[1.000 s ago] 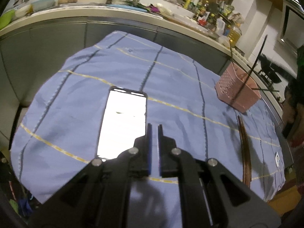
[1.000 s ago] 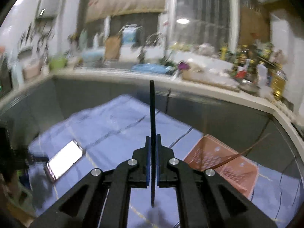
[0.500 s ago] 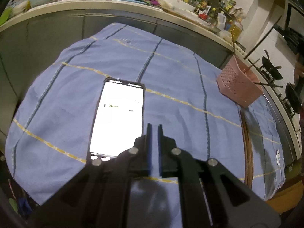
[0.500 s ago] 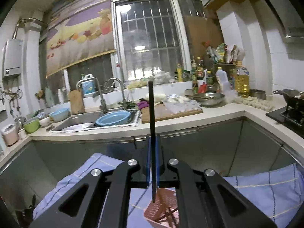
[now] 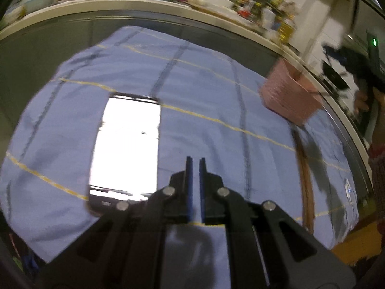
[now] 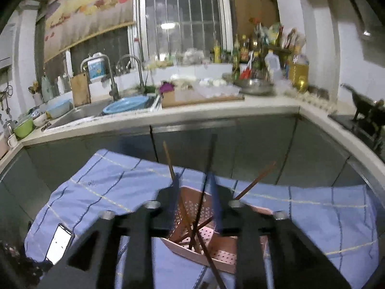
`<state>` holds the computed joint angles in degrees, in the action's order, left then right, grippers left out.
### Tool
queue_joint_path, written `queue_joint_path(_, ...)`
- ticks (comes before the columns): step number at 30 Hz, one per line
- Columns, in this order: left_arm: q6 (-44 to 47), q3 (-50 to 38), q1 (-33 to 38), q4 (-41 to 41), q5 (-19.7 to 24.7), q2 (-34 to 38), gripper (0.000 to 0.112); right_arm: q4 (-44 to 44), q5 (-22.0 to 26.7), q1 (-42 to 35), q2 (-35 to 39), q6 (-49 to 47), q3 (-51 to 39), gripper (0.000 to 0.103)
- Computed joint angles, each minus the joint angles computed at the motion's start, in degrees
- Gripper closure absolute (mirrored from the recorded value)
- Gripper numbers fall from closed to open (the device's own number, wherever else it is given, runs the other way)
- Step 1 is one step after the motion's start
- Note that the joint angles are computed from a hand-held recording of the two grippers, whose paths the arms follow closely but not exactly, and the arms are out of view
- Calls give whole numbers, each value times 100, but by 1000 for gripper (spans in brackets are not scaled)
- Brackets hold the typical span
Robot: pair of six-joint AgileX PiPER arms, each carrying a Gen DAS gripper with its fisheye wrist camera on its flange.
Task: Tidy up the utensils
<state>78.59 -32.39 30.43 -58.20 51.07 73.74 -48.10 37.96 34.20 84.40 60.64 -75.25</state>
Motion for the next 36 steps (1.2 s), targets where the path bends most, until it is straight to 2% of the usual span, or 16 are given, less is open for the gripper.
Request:
queue_joint_path(2, 111, 184, -306, -10, 53, -202, 108, -878, 102, 402, -473, 840, 496, 48)
queue_joint_path(4, 223, 378, -615, -12, 171, -376, 108, -1623, 180, 897, -1112, 1690, 1203, 47)
queue_joint_path(6, 270, 575, -994, -13, 181, -488, 108, -1608, 112, 1401, -1771, 1871, 1937, 47)
queue_joint_path(8, 262, 749, -1452, 2, 93, -508, 108, -688, -242, 1758, -2245, 1135, 2631, 47)
queue_joint_path(10, 195, 869, -1855, 43, -14, -487, 108, 458, -437, 2008, -2384, 167, 3146, 47)
queue_joint_path(12, 99, 984, -2284, 87, -126, -516, 108, 1603, -389, 2387, -2350, -628, 3656, 48)
queue_joint_path(13, 58, 1024, -2477, 96, -179, -541, 108, 2176, -489, 2587, -2362, -790, 3986, 48)
queue_joint_path(15, -30, 1122, -2931, 103, -254, -655, 108, 2686, -655, 2945, -2424, -679, 4415, 52)
queue_joint_path(18, -197, 1261, -3555, 122, -414, -871, 108, 2240, -504, 4060, -2316, 433, 4690, 52)
queue_joint_path(22, -522, 1318, -4331, 95, -742, -874, 108, 1862, -207, 4923, -1687, 959, 4560, 52)
queue_joint_path(26, -796, 1270, -4776, 103, -1020, -754, 108, 1348, -172, 5068, -1207, 1437, 4533, 52)
queue_joint_path(28, -919, 1273, -4771, 172, -998, -796, 108, 986, -167, 5282, -989, 1697, 4565, 52)
queue_joint_path(31, -879, 1276, -4556, 204, -868, -794, 108, 777, -238, 5016, -939, 1593, 4553, 52)
queue_joint_path(35, -964, 1284, -4622, 199, -903, -787, 108, 358, -337, 4646, -969, 1992, 4647, 52)
queue_joint_path(36, -1013, 1271, -4696, 211, -946, -775, 108, 188, -239, 4637, -923, 2226, 4648, 52)
